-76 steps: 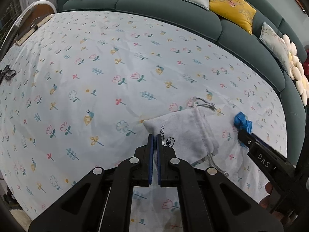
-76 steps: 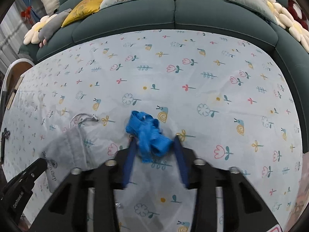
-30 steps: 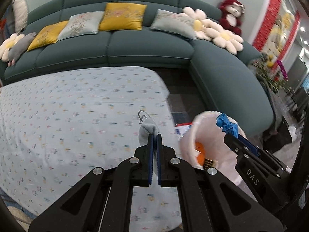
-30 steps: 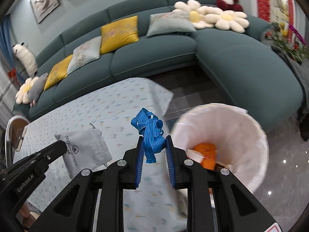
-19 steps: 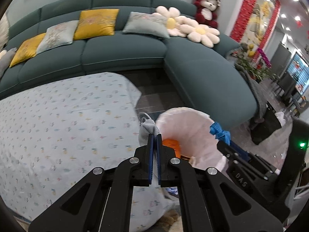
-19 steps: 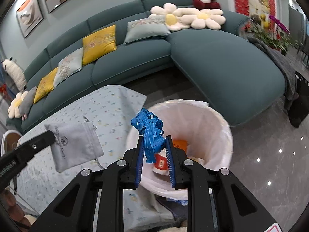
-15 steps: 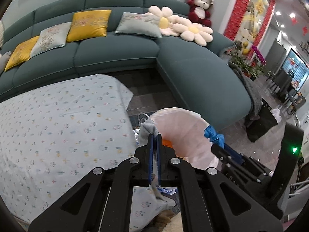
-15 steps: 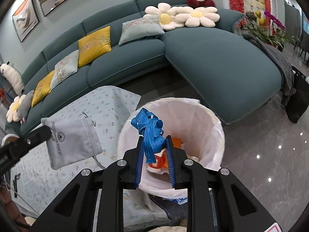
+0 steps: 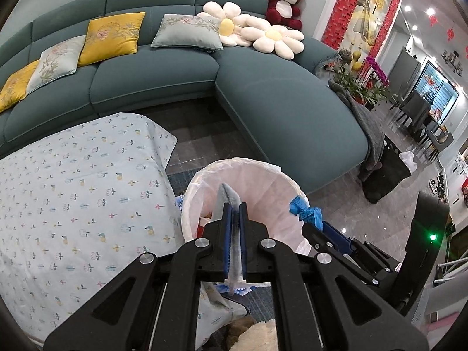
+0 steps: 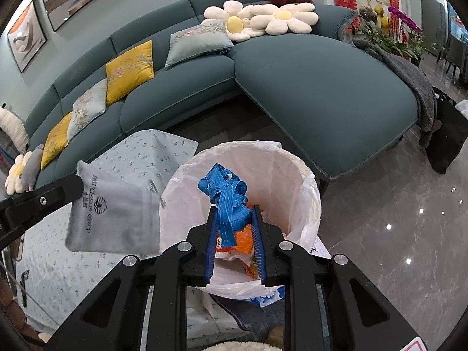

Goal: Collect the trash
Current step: 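Open the left gripper over the bin while the right gripper releases the ribbon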

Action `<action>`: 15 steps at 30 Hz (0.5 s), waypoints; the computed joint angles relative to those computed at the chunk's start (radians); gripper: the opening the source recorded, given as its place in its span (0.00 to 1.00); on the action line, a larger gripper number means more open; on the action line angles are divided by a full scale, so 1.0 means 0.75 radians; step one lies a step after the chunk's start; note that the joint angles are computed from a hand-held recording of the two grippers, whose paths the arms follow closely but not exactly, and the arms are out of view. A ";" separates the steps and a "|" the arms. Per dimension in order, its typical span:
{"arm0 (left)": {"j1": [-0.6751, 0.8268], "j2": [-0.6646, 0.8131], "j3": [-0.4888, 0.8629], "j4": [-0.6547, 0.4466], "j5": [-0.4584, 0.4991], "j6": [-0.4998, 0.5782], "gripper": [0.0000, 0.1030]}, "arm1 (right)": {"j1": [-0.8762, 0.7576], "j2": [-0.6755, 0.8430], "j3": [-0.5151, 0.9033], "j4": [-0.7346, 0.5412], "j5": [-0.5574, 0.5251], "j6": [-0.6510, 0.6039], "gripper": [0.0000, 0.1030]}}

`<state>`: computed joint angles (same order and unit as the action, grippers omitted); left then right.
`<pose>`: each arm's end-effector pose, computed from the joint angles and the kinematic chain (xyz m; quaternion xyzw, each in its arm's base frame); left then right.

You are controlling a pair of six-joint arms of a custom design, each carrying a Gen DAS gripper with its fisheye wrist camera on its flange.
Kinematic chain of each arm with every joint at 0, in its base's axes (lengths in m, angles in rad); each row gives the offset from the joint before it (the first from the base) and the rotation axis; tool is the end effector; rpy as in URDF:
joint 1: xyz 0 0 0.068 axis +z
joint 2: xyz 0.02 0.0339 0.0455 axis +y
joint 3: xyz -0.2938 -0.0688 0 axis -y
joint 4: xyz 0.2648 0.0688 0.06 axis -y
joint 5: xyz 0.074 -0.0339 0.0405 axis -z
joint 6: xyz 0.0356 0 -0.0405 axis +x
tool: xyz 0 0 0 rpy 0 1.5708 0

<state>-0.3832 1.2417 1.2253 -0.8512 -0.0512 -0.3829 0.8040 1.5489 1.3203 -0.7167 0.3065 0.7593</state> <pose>0.2433 -0.0961 0.3636 -0.0087 0.9385 -0.1064 0.3283 0.2494 0.2434 0.3182 0.0259 0.9412 0.1111 0.3181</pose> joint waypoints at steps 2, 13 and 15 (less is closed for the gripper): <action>-0.002 0.008 0.000 0.004 -0.003 -0.006 0.06 | -0.003 -0.004 -0.003 -0.005 0.013 0.003 0.22; -0.003 0.021 0.013 0.023 -0.026 -0.009 0.31 | -0.006 0.013 0.013 -0.004 0.006 -0.007 0.25; 0.000 0.019 0.014 0.020 -0.033 -0.009 0.32 | -0.009 0.012 0.013 -0.003 0.002 -0.011 0.25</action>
